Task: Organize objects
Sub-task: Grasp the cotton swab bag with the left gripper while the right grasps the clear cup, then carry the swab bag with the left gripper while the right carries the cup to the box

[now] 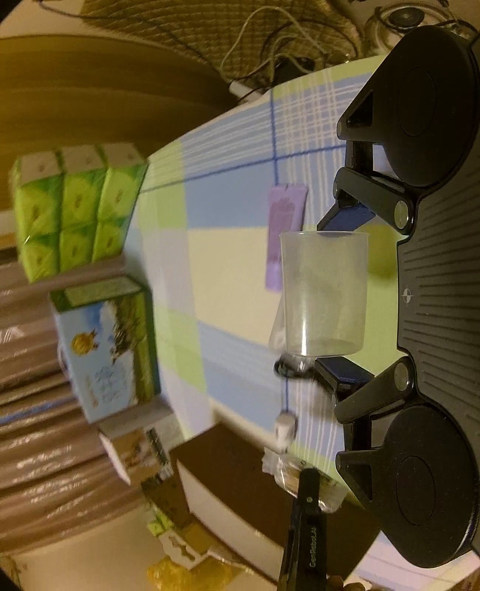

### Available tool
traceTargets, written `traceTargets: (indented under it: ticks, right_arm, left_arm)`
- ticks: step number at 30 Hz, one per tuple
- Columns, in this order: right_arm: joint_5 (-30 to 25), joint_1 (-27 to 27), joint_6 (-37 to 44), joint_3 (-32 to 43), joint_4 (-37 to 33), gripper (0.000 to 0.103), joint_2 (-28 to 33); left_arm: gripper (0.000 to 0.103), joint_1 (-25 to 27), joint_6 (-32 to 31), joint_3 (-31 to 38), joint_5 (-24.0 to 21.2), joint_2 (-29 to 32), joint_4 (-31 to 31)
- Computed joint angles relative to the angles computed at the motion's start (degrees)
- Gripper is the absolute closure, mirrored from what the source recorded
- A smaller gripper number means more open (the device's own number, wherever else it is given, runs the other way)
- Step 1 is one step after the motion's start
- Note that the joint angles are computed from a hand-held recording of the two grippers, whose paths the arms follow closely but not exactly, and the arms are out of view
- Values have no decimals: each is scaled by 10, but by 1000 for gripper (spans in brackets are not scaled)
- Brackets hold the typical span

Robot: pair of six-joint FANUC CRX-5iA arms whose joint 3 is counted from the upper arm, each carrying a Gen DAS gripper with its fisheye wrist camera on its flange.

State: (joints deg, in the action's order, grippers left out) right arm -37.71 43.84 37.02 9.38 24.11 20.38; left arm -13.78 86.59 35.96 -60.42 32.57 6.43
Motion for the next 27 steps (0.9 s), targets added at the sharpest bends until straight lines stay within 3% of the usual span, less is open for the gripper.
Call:
traceTargets:
  ticks: [16, 23, 27]
  right_arm:
    - [19, 58, 58, 83, -16, 35, 35]
    - [20, 83, 121, 167, -72, 35, 82]
    - [0, 93, 181, 254, -119, 35, 131]
  left_arm:
    - [86, 59, -6, -146, 87, -138, 17]
    - [86, 105, -20, -192, 98, -181, 20]
    - [86, 131, -30, -206, 100, -193, 23]
